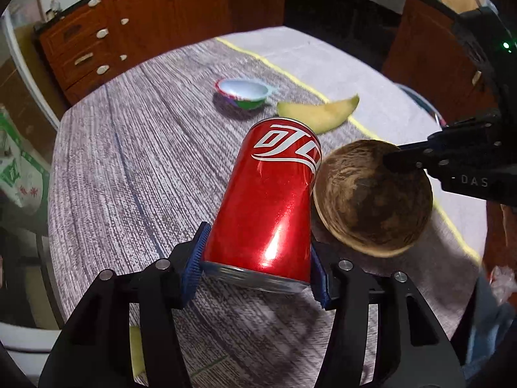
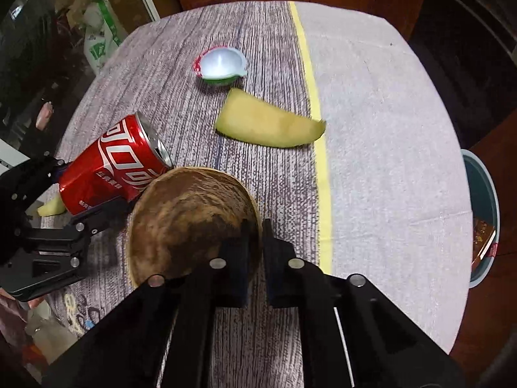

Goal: Collect trash
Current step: 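Grasp the red Coke can with the left tool while the right tool grasps the wooden bowl rim, then carry the Coke can and wooden bowl over the teal bin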

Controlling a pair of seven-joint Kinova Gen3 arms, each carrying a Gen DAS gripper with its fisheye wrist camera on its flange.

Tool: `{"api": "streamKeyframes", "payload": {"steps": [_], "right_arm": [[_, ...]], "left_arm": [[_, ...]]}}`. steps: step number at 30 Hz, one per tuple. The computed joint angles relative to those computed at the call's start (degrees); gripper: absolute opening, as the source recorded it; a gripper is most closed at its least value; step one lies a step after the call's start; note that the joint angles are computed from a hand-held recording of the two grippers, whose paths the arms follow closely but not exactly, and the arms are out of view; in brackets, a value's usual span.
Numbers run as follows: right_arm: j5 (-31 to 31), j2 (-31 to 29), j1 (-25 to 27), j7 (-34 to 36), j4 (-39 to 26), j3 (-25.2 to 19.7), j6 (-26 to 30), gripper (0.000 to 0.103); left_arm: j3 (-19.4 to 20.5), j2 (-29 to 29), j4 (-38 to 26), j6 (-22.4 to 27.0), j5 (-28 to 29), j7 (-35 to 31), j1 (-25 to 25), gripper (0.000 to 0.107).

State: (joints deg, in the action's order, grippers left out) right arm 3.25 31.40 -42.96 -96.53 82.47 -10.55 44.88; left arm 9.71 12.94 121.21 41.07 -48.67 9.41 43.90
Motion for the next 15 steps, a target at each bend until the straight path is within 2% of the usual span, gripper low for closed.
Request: {"api": "streamKeyframes", "payload": {"steps": [7,10,15], "right_arm": [[-1.9,-5.5,3.9,2.9,3.3,-0.7,-1.8,0.004],[1.0,-7.6,3.0,0.7,5.2,1.3,-3.8,0.004],[2.5,-8.5,5.9,-0.3,6.2,2.5,-4.4,0.005]], "left_arm": [[1.1,0.4,-4.9,5.3,1.4,-0.8,1.1,0.056],[1.4,1.7,-8.1,7.7,2.8,-3.3,1.3,0.056],[0.9,3.5,-12.6,9.5,3.9,-6.0,2.7,0.056]]}}
